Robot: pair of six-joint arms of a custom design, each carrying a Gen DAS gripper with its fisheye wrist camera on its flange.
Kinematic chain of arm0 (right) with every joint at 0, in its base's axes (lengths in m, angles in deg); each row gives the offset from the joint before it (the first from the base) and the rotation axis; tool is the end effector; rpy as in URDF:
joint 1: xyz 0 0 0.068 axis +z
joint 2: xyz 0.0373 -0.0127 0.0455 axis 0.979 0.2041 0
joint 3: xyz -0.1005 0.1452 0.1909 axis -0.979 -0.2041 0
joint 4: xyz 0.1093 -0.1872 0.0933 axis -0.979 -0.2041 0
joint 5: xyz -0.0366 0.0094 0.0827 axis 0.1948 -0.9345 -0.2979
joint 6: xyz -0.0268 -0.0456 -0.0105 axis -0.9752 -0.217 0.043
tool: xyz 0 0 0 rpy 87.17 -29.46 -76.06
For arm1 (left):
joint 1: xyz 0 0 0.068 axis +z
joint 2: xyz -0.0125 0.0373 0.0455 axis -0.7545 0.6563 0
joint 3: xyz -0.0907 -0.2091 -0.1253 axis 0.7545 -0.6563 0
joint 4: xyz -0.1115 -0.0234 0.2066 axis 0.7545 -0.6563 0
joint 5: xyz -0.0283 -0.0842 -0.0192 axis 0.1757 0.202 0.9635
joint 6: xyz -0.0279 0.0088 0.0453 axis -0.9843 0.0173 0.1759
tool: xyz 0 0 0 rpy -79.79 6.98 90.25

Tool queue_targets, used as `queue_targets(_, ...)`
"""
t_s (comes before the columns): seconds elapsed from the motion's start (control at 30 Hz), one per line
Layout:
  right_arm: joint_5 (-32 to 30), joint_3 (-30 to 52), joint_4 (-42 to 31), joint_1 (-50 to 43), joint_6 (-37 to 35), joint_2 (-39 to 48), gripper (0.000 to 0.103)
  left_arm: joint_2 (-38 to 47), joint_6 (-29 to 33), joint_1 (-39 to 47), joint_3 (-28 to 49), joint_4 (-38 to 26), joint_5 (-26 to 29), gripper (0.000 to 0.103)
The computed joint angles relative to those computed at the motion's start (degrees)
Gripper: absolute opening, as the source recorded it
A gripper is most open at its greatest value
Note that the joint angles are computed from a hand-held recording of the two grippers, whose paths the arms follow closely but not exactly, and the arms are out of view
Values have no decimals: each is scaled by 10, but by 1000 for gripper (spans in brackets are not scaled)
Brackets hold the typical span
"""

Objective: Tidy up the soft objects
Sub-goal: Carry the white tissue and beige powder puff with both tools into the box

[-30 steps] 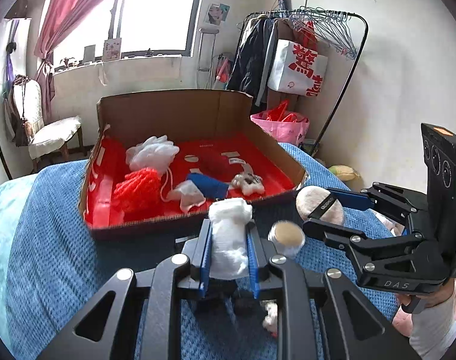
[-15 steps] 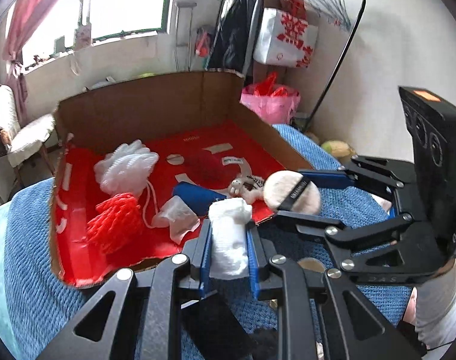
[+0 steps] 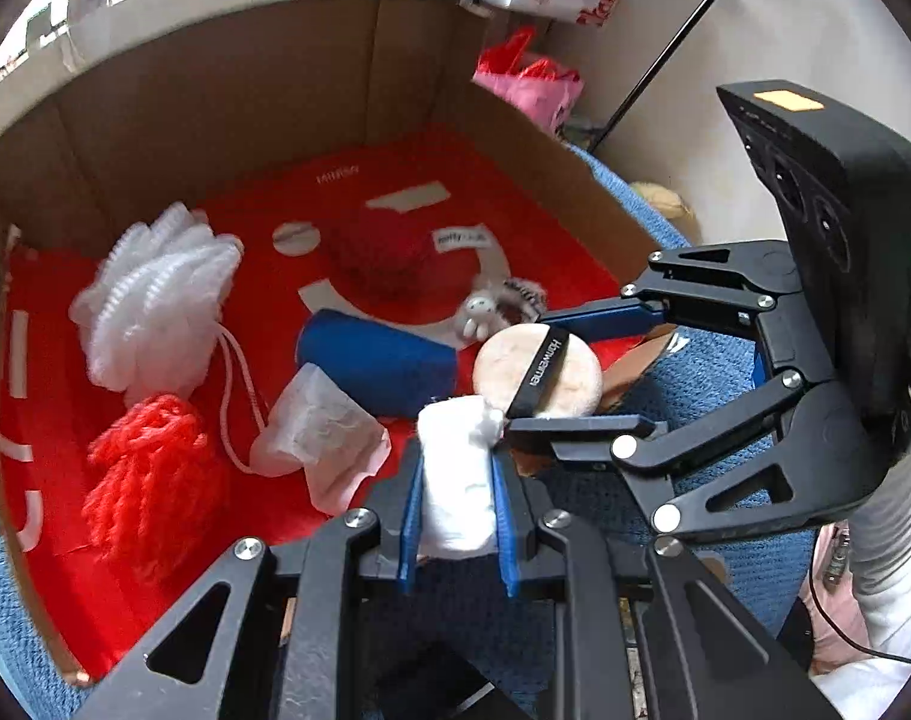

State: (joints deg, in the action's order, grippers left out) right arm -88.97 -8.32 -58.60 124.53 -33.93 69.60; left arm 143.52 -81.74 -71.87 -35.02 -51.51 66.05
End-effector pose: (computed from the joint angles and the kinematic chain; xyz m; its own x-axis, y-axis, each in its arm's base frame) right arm 0.2236 0.2356 0.0527 -0.7677 -0.4803 -0.4241 -0.5740 0.8097 0.1221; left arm 0.2362 -0.1111 0.0409 -0.8076 0.4046 -0.4291 0.5344 0.8098 -0.2421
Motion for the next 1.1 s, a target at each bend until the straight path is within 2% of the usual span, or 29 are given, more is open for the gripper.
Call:
queue_targets(0.3,-26,70,-51,-19,-8,56,51,94,7,18,91,-47,-5,22)
queue_targets(0.43,-22,82,-54,-26,-6,64,51,122,8,15,122,-53,-26,22)
queue_targets(0.7,31,94,-51,-27,-21,75,51,131,17,5,142,-34,-85,22)
queue_targets(0.87,30,63,-25,-20,-47,55,51,122,37,5,128,-23,-71,22)
queue_targets(1.1,44,92,-45,-7,-63,87,51,133,64,-10,124,-12,-86,22)
